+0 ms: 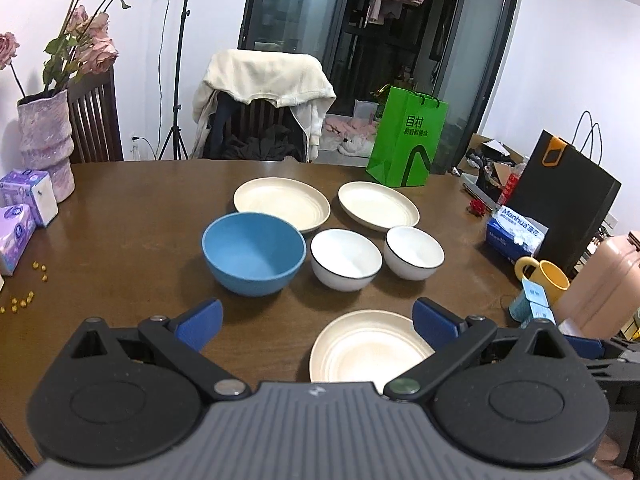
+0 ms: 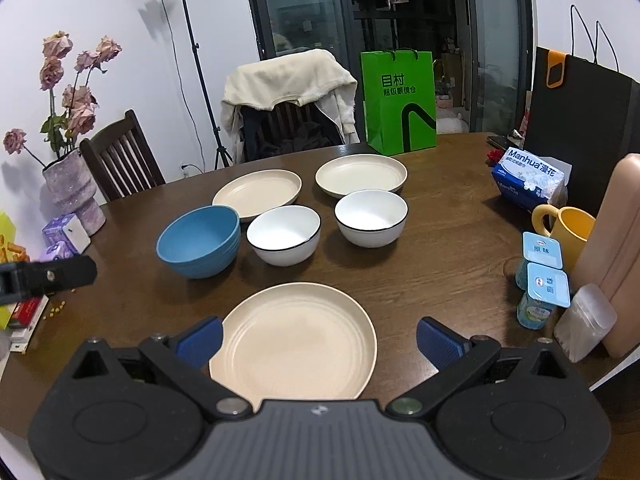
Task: Organize plates and bowls
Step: 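Move both open tools forward over the bowls toward the remaining cream plates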
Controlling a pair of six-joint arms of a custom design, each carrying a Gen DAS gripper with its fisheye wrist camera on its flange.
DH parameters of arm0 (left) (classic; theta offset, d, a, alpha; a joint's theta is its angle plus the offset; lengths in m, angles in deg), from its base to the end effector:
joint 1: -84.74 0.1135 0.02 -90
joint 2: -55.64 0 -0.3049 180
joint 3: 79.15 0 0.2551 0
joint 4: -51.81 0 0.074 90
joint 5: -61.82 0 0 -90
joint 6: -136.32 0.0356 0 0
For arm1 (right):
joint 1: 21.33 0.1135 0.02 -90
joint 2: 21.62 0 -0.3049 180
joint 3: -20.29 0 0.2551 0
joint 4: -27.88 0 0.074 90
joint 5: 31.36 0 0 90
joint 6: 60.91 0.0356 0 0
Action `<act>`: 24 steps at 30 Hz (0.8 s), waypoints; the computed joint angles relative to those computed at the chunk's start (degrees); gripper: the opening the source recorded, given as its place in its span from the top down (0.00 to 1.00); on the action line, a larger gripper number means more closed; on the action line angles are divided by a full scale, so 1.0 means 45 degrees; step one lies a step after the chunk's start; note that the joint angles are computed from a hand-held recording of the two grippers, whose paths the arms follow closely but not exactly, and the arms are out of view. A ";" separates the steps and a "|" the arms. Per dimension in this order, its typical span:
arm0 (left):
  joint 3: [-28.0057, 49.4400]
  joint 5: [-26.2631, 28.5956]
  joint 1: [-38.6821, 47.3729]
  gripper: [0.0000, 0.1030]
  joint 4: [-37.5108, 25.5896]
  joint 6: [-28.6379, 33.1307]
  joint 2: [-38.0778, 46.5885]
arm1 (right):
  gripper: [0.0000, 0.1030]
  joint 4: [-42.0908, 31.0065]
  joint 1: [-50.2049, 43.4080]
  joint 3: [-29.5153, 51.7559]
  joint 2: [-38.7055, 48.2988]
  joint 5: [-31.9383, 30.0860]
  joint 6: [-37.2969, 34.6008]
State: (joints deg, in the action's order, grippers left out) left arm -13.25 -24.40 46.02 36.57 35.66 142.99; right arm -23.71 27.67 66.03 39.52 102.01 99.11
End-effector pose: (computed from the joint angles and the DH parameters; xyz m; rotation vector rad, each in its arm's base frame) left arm 0.2569 -0.2090 0.2593 0.5855 2.1882 -0.5428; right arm 0.1220 0.1031 0.2209 0.6018 2.2246 -0.0606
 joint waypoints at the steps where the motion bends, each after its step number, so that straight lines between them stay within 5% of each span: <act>1: 0.0212 0.0033 0.0056 0.00 -0.0068 0.0046 0.0151 | 0.00 0.0209 -0.0282 0.0022 0.0018 -0.0152 -0.0321; 24: 0.6208 0.1439 0.1398 0.00 -0.2297 0.1164 0.4439 | 0.00 0.4272 -0.5989 0.1388 0.2279 -0.3267 -0.5818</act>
State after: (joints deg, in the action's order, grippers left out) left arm 14.68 -17.93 52.31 26.23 40.90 162.96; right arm -4.49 0.72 72.27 49.77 87.30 72.93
